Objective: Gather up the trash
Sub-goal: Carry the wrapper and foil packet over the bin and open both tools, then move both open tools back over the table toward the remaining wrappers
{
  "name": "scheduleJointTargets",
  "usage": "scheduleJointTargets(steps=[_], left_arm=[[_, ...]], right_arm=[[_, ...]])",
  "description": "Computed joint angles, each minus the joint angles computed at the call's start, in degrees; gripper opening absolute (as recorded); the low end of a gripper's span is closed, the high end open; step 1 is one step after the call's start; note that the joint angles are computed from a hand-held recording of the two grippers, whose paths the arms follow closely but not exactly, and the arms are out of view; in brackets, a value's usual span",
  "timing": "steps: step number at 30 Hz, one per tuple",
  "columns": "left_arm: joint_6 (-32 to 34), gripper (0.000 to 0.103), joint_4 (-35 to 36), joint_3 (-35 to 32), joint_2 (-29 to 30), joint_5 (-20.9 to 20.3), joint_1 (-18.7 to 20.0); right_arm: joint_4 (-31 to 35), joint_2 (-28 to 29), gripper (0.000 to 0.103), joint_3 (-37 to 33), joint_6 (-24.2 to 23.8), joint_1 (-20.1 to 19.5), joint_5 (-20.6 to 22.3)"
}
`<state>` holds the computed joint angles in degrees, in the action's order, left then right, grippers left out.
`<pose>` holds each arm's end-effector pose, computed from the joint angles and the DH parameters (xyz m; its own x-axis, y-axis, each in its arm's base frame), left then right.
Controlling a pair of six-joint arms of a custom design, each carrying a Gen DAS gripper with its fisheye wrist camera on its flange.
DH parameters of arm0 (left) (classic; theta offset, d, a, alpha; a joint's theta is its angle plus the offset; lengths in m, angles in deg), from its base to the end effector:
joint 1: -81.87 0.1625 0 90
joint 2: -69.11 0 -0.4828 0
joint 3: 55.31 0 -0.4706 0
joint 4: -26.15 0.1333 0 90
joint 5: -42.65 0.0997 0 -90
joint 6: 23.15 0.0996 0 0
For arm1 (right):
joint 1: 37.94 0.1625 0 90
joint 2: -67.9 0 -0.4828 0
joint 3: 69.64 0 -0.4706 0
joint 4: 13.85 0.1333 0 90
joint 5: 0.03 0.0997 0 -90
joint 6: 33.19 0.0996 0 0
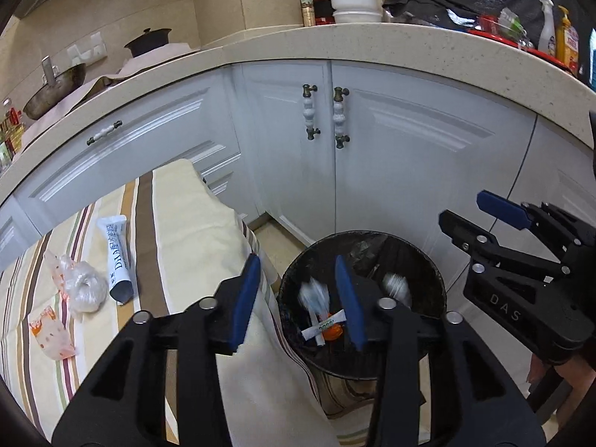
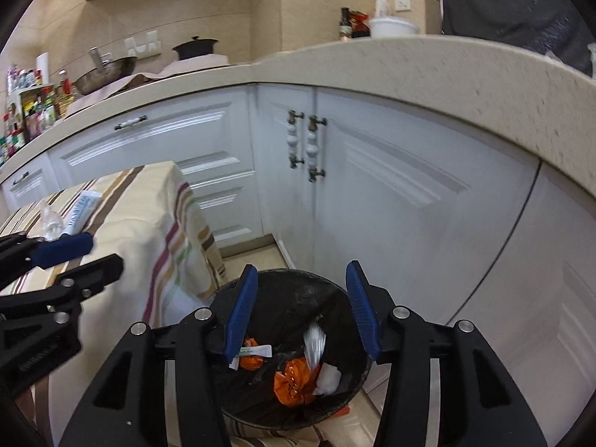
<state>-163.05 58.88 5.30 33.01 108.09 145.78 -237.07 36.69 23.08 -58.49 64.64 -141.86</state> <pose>-0.1877 -0.7805 0.1216 -0.4623 0.6379 -0.6159 0.8728 0.4502 -0.1888 0.2120 -0.6977 0.0744 -0.6631 0.4061 0.6288 -0.3890 0.5307 -0.7530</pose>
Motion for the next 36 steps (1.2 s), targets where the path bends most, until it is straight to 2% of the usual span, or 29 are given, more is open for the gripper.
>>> scheduleJointTargets(steps=[3,7,11,13,23,29,36], left_arm=[[-0.7,0.045,-0.2,0.1,-0.6,-0.8,0.3],[-1.8,0.052,-0.9,1.0,-2.5,-1.5,1.0],[-2.2,0.056,-2.0,2.4,-5.0,-2.2,1.9],[-2.0,0.061,-3.6,3.6,-6.6,-2.9,2.4],[-3.5,0.061,-6.5,3.1,-10.6,-7.5,5.6],[-4.7,0.061,-7.1,1.2,-10.9,-10.4,7.6],[-5.4,0.063,-6.0,-1.2,-10.1,-11.9,9.3]], right_arm=[[-0.5,-0.3,0.060,0.8,1.3,0.0,0.2],[0.4,-0.1,0.063,0.5,2.0,0.5,0.5],[2.1,0.5,0.067,-0.9,2.6,1.4,2.3],[3.2,1.0,0.069,-1.9,2.7,2.1,3.6],[13.0,5.9,0.070,-10.4,1.8,4.2,8.8],[17.9,8.6,0.070,-15.0,1.1,5.2,11.1],[21.9,10.7,0.070,-18.3,1.1,5.5,12.8]])
